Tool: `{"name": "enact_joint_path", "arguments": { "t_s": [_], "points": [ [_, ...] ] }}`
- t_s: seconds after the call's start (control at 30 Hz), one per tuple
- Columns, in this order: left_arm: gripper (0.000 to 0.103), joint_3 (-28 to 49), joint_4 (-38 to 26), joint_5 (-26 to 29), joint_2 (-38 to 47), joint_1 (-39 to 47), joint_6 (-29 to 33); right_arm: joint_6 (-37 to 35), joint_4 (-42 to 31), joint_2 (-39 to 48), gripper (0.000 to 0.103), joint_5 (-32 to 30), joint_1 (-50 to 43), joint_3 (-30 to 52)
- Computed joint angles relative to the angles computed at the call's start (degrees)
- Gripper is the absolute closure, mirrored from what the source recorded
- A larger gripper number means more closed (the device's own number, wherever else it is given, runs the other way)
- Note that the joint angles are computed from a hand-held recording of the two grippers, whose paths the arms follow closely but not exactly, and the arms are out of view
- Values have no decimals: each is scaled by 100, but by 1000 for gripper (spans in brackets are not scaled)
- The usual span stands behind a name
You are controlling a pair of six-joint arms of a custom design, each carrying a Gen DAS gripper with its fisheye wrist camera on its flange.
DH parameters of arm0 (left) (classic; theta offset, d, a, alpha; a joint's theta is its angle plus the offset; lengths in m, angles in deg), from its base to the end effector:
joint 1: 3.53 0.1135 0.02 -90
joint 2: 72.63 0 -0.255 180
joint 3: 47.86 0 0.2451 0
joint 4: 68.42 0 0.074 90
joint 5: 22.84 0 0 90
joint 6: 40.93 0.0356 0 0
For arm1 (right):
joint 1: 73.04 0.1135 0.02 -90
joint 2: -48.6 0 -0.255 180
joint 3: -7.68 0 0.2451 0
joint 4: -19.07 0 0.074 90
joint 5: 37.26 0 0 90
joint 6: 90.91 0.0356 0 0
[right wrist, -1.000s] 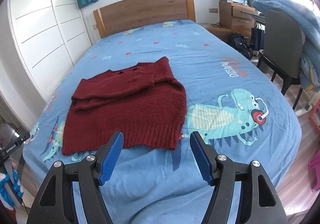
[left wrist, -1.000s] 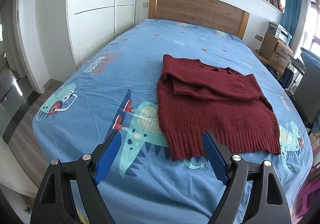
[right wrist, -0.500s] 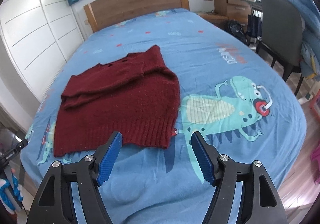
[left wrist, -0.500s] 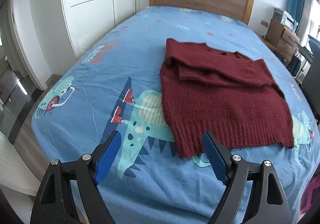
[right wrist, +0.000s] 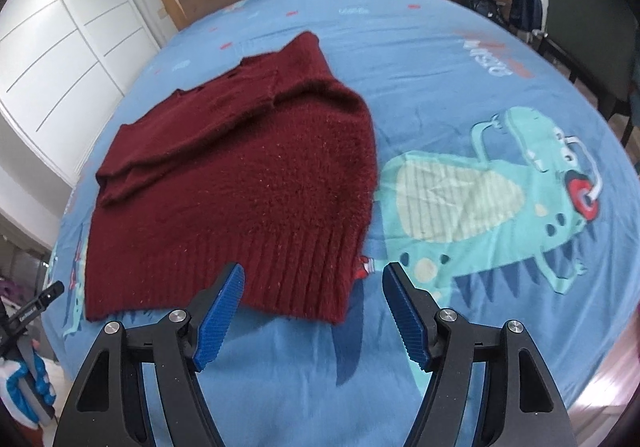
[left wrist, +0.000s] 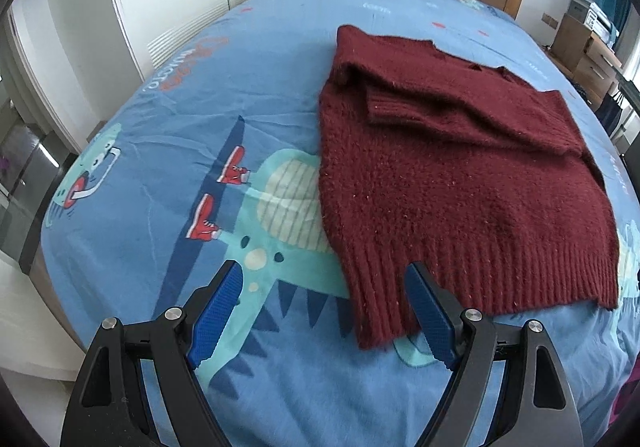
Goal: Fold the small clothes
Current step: 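Move both open grippers over the ribbed hem of the sweater, then close both grippers on the ribbed sweater hem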
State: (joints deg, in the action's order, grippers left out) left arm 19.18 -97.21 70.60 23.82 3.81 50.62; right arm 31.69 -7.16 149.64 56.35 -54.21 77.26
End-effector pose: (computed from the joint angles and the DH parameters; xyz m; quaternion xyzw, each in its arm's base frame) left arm 0.3175 0.0387 0.1534 -0.0403 0.9605 -0.0076 0.2752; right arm 0.3192 0.1065 0.1433 0.1238 0.9521 0.0934 0.2637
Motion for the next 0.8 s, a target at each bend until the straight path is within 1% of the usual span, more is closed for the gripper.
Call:
{"name": "enact_joint_path", "arguments": {
  "t_s": [0.17,0.3,0.43,0.47,0.67,0.73,0.8],
  "points": [
    [24,400,-108,72,590,-3,-50,-214,47,713,29,-363,-219,466],
    [24,719,-276,365,1071,106,-128,-330,33,1109,29,-543,-305,742],
    [24,1096,-626,1068,1590,363,-234,-405,-5,1495,29,-678,-367,991],
    [24,1127,-639,1175,1667,419,-249,-411,6,1579,29,-691,-378,1027],
    [24,1286,-726,1713,1808,716,-29,-446,5,1940,28,-727,-422,1270],
    [25,1316,-778,2053,1832,856,65,-488,-19,2021,28,-741,-421,1365],
    [25,1405,-892,2393,1889,983,147,-525,46,2045,34,-899,-432,1393]
  ]
}}
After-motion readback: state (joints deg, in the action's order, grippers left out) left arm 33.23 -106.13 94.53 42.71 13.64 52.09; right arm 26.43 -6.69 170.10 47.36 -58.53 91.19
